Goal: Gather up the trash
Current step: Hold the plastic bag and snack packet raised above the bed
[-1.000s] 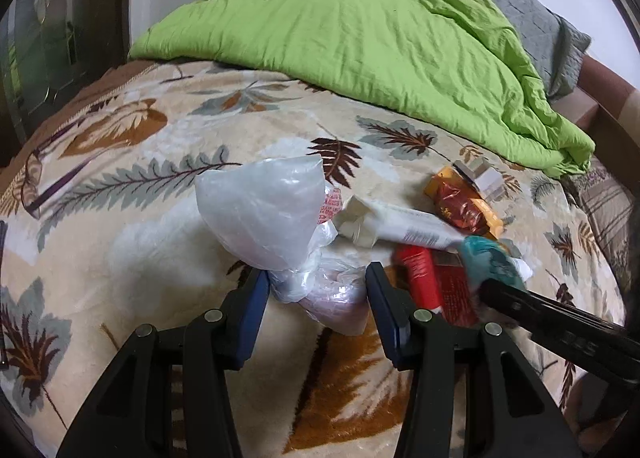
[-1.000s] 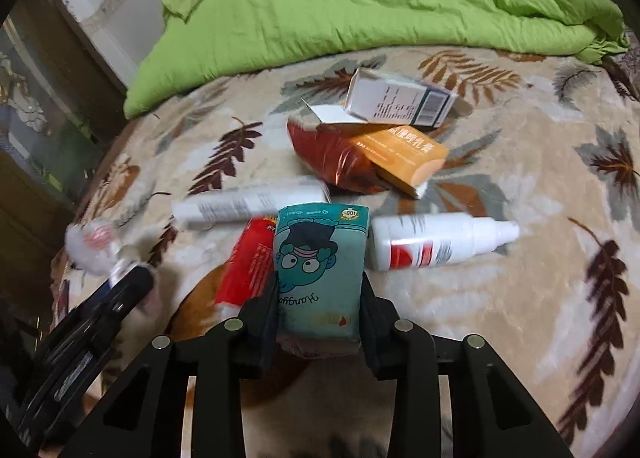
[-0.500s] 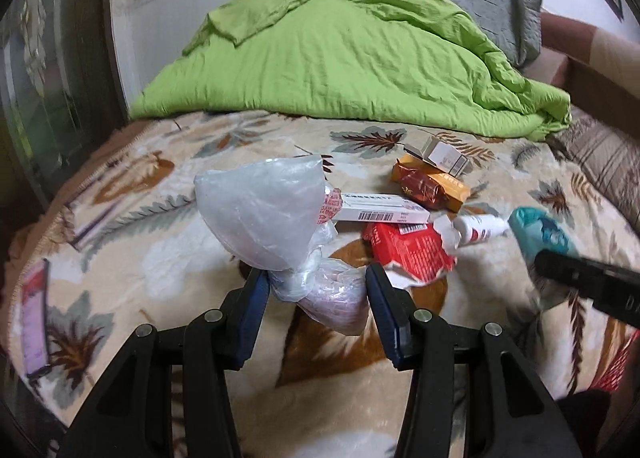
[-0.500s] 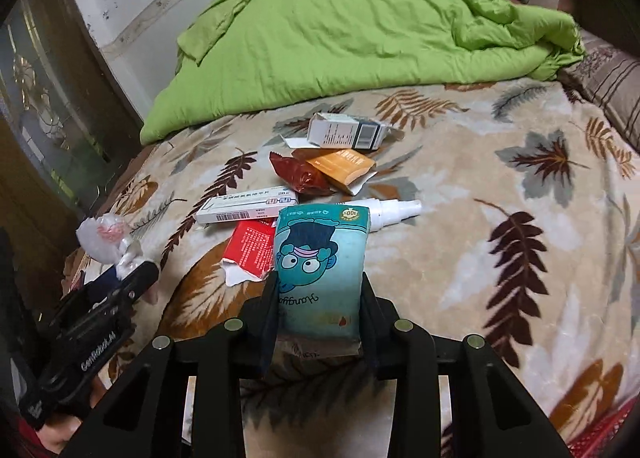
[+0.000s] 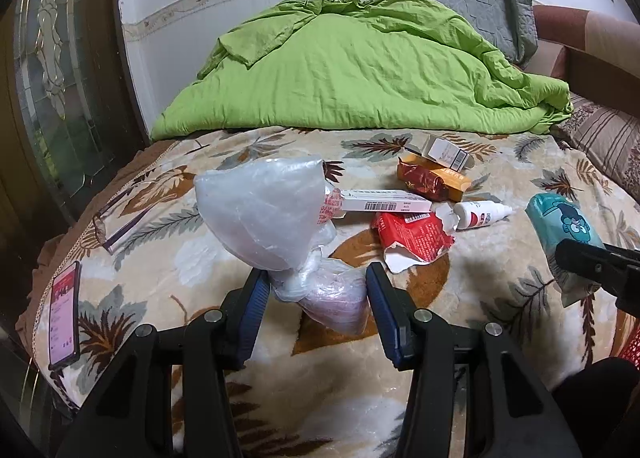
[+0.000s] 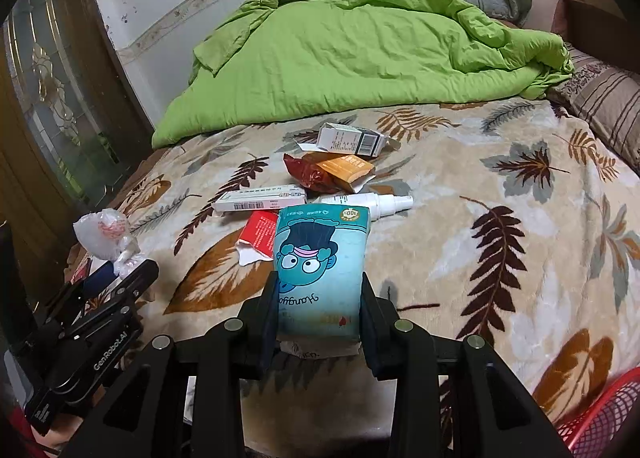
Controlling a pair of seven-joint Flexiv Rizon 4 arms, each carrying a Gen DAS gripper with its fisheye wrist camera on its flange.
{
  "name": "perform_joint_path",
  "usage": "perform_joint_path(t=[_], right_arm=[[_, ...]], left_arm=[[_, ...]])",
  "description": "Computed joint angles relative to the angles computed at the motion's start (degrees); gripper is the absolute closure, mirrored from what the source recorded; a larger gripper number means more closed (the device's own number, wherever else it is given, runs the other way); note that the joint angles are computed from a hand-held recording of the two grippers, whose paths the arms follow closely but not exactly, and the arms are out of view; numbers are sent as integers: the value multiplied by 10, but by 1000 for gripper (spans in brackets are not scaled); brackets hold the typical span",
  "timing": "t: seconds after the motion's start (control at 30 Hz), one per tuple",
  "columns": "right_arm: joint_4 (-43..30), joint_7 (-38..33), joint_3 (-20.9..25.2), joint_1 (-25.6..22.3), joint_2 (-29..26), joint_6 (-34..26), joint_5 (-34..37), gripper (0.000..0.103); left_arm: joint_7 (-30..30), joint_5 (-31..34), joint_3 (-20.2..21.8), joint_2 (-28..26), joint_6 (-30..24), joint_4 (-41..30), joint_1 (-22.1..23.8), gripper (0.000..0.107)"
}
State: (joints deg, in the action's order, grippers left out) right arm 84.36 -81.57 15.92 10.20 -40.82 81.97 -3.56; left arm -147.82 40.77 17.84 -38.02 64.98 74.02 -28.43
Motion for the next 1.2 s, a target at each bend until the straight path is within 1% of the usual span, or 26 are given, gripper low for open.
perform_joint_path(t=[0.4, 1.2], right_arm=[[-11, -4, 11, -7, -5, -18, 15, 65], [-13, -9, 4, -2, -5, -21, 21, 65]], left_arm=[[10, 3, -2, -5, 0, -7, 0, 58], [21, -17, -1, -16, 4, -14, -3, 58]])
